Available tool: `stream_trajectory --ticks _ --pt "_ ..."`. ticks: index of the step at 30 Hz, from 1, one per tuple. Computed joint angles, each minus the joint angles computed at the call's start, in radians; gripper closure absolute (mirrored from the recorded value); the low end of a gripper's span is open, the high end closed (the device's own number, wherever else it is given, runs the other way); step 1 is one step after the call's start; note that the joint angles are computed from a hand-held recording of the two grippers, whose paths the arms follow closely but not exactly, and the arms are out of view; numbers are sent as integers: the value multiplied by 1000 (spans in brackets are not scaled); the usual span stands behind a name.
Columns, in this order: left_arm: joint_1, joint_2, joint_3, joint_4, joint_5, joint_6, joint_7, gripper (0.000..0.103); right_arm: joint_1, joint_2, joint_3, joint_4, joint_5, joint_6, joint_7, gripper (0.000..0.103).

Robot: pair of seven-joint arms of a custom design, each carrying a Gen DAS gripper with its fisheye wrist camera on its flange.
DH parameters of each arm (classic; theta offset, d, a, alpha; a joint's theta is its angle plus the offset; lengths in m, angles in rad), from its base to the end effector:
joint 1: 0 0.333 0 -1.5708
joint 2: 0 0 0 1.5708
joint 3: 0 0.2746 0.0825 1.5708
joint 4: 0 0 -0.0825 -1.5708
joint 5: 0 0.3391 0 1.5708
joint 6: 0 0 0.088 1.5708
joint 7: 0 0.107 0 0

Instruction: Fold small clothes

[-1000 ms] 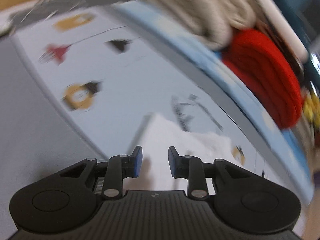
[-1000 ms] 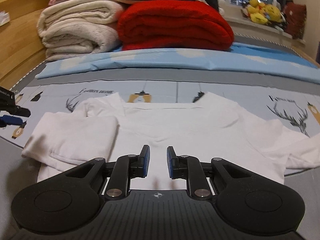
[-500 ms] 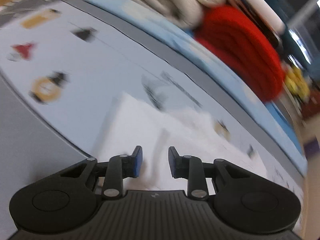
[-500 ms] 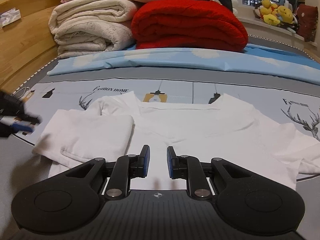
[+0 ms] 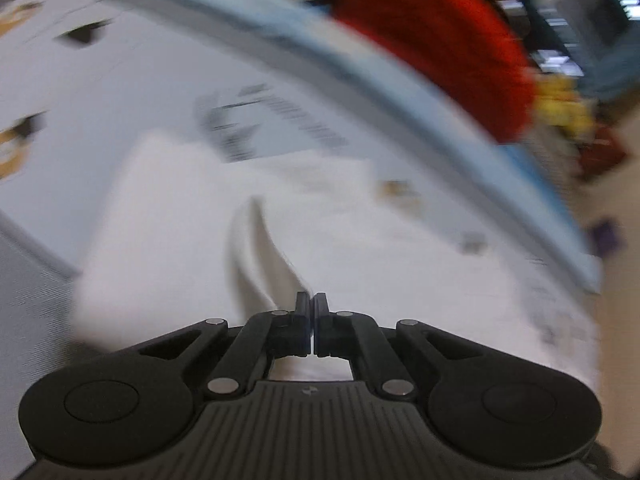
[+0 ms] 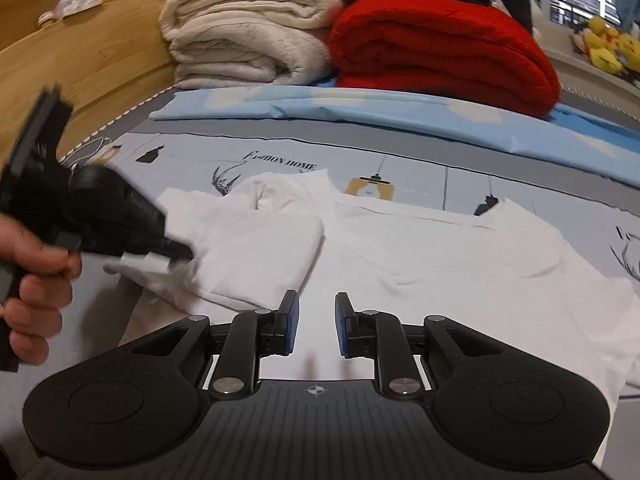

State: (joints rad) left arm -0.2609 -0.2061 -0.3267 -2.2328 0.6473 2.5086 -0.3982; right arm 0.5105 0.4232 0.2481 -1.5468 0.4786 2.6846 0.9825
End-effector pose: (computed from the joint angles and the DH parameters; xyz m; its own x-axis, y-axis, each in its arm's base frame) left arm 0.4048 -0.2832 0.4822 0.6240 -0.6144 0.4829 -0.4365 -0.7866 -0.4367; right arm 0.5124 0.4265 0.4727 0.8291 -0.5424 -0.1354 -0.4572 -0.5184 -0.7227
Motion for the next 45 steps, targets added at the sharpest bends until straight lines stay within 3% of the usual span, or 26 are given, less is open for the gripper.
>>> stream_trajectory --ticks 3,6,12,15,17,19,21,23,25,27,30,33,35,38,40,42,45 --pt "42 1 -6 -12 170 217 -77 103 -15 -12 25 -13 29 9 -62 75" --pt "64 42 -10 19 272 373 -103 103 -24 -27 47 -38 69 40 -152 62" --pt "20 136 14 84 216 488 51 102 24 -43 6 -82 13 118 -151 57" --pt "14 160 22 98 250 523 34 102 49 -38 -26 -87 -47 144 -83 57" --pt "9 169 30 102 268 527 15 102 37 -35 -14 -90 -49 159 -77 61" --pt "9 171 38 105 322 530 -39 101 21 -37 5 -102 -35 180 -92 91" --pt "21 150 44 102 429 530 -159 101 18 -34 4 -101 -34 193 -77 95" --pt "37 121 38 96 522 497 -272 98 22 -24 -7 -86 -39 200 -39 98" --pt "41 67 29 66 522 419 -312 98 45 -14 -49 -70 -73 212 51 99" --pt "39 9 15 22 446 303 -297 98 64 4 -96 -41 -113 203 168 99" --pt "17 -36 -9 9 272 84 -179 98 89 38 -181 18 -190 169 390 99" --pt "2 -48 -26 24 149 -98 -122 98 125 73 -292 64 -301 147 621 100" --pt "-6 -46 -24 32 98 -152 -90 98 144 86 -356 73 -364 158 752 100" --pt "-15 -28 -24 63 57 -217 -51 98 158 82 -418 43 -437 242 887 100" --pt "-23 -24 -11 61 20 -211 -14 98 149 67 -424 8 -460 314 936 100" --pt "-28 -8 -6 70 -2 -204 22 98 175 57 -469 -24 -502 370 1009 100" --pt "-40 19 -6 92 -36 -226 76 91 193 67 -511 -8 -547 308 1089 100"
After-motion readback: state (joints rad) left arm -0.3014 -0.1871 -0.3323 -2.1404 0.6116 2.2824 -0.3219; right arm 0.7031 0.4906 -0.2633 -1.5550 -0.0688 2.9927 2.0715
